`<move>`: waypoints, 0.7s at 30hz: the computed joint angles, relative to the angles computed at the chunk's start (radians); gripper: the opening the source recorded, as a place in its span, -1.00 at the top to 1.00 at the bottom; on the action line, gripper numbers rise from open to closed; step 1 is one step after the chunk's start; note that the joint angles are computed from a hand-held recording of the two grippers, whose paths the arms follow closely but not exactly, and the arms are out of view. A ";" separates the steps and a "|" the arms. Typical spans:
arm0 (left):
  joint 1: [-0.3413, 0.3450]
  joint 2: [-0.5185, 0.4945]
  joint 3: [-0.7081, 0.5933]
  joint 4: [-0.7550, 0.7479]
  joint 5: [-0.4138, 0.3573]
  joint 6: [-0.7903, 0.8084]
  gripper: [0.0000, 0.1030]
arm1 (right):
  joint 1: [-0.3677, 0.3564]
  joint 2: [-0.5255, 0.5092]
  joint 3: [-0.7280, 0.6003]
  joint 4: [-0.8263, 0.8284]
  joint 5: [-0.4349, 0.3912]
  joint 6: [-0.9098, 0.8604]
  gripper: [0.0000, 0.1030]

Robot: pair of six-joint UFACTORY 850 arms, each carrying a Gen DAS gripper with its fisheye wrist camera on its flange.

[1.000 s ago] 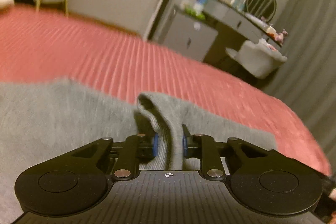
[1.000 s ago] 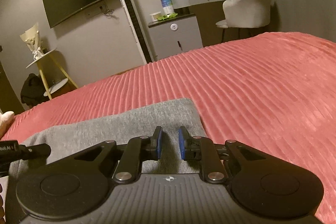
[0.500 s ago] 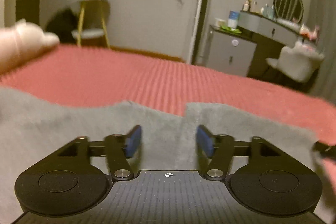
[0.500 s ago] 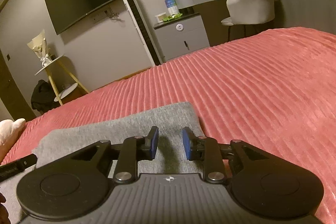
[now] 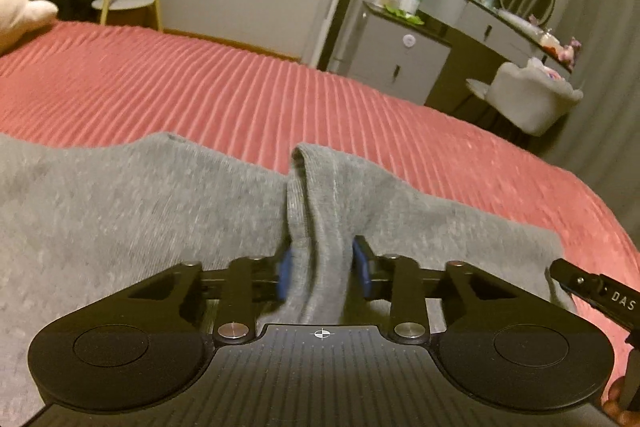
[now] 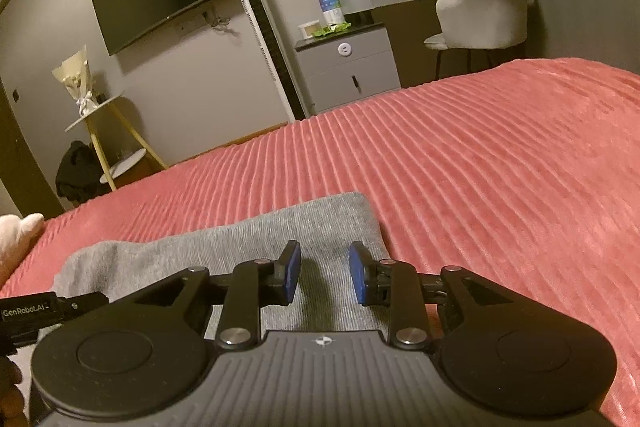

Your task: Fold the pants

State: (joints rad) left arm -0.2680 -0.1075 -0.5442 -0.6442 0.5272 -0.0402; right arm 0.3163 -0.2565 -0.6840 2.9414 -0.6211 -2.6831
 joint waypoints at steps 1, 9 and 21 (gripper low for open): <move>-0.004 0.006 0.004 -0.017 -0.001 0.013 0.43 | 0.002 0.000 -0.001 0.007 0.002 -0.010 0.48; -0.019 0.045 0.021 -0.081 0.011 0.042 0.55 | 0.021 0.006 0.004 0.052 -0.005 -0.060 0.48; -0.019 0.018 -0.009 -0.176 -0.007 0.170 0.54 | 0.063 -0.004 -0.007 0.176 0.016 -0.240 0.48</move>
State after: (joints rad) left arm -0.2868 -0.0892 -0.5531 -0.8199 0.5203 0.1300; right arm 0.3794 -0.2605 -0.6911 3.1171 -0.6051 -2.9230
